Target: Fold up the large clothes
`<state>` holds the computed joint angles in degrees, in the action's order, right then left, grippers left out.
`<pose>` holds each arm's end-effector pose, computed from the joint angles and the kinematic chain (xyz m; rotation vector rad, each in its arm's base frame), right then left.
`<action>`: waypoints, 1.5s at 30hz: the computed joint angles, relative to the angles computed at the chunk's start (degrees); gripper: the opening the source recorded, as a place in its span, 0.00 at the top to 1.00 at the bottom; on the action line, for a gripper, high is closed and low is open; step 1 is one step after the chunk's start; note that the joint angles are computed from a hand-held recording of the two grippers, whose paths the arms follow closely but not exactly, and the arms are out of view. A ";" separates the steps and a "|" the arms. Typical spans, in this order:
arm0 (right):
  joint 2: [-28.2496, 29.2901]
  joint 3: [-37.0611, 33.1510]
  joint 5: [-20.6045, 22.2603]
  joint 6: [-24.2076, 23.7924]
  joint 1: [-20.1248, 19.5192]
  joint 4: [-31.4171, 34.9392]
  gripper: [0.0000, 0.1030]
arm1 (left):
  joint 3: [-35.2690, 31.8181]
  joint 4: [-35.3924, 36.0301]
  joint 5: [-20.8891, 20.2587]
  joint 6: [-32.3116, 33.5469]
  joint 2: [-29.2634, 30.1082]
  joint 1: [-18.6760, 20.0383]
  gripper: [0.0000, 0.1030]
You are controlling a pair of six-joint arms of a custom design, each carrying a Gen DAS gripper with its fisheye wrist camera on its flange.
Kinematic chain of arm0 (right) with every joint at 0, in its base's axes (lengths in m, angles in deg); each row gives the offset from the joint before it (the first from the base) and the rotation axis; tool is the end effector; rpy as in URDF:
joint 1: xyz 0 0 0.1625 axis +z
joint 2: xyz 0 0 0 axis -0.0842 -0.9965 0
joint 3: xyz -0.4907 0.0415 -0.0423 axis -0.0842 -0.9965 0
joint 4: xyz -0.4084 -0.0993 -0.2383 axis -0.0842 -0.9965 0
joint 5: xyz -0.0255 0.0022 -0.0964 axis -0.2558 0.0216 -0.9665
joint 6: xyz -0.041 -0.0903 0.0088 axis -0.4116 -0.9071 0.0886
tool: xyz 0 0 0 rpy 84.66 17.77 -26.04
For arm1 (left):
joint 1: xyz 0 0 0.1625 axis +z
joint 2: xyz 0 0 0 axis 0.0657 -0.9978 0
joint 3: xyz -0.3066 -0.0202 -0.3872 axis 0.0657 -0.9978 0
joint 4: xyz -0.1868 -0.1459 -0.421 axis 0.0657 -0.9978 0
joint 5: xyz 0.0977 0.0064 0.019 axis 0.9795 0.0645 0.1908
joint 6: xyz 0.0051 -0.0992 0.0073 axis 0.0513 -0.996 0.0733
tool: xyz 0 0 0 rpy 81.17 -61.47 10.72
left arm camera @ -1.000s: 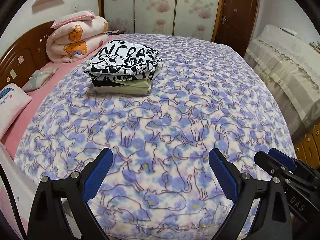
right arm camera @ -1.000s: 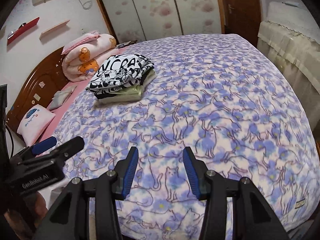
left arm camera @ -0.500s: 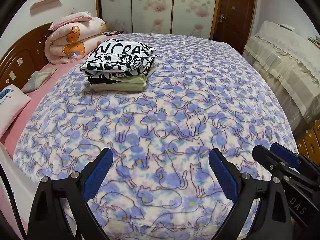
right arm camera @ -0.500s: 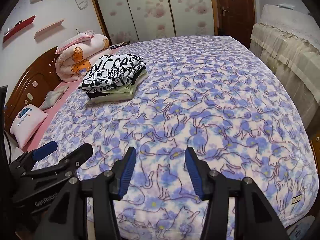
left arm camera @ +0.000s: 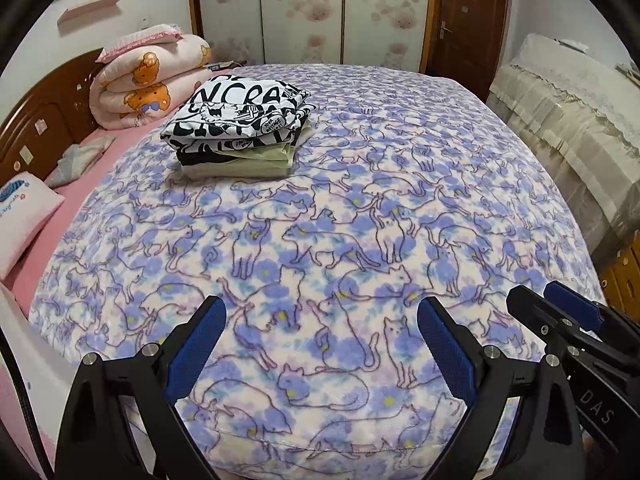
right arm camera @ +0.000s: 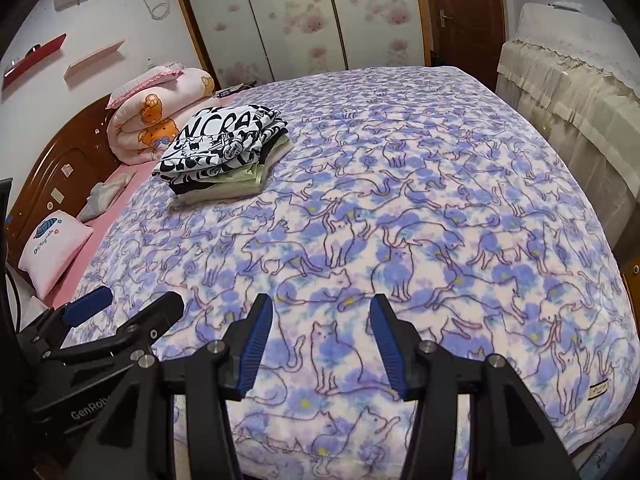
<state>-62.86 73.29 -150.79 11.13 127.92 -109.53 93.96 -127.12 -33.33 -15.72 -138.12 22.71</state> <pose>0.4576 -0.5768 0.2464 0.3664 -2.4771 0.8161 -0.3860 -0.4294 0.3996 0.3648 2.2643 -0.7631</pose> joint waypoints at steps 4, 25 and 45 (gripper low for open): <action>-0.16 0.15 0.15 0.36 -0.09 0.14 0.50 | -0.19 -0.46 -1.01 0.29 0.01 0.25 0.07; -0.25 0.47 -1.13 0.66 0.03 0.21 0.50 | -0.26 -1.39 -2.23 1.26 0.44 0.38 0.09; -0.12 0.49 -0.90 0.51 -0.19 0.03 0.50 | 0.43 -2.56 -3.17 2.61 0.08 0.87 0.12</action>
<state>-62.98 73.78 -151.70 11.64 127.73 -109.50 94.39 -129.68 -36.50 -13.11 -138.04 23.57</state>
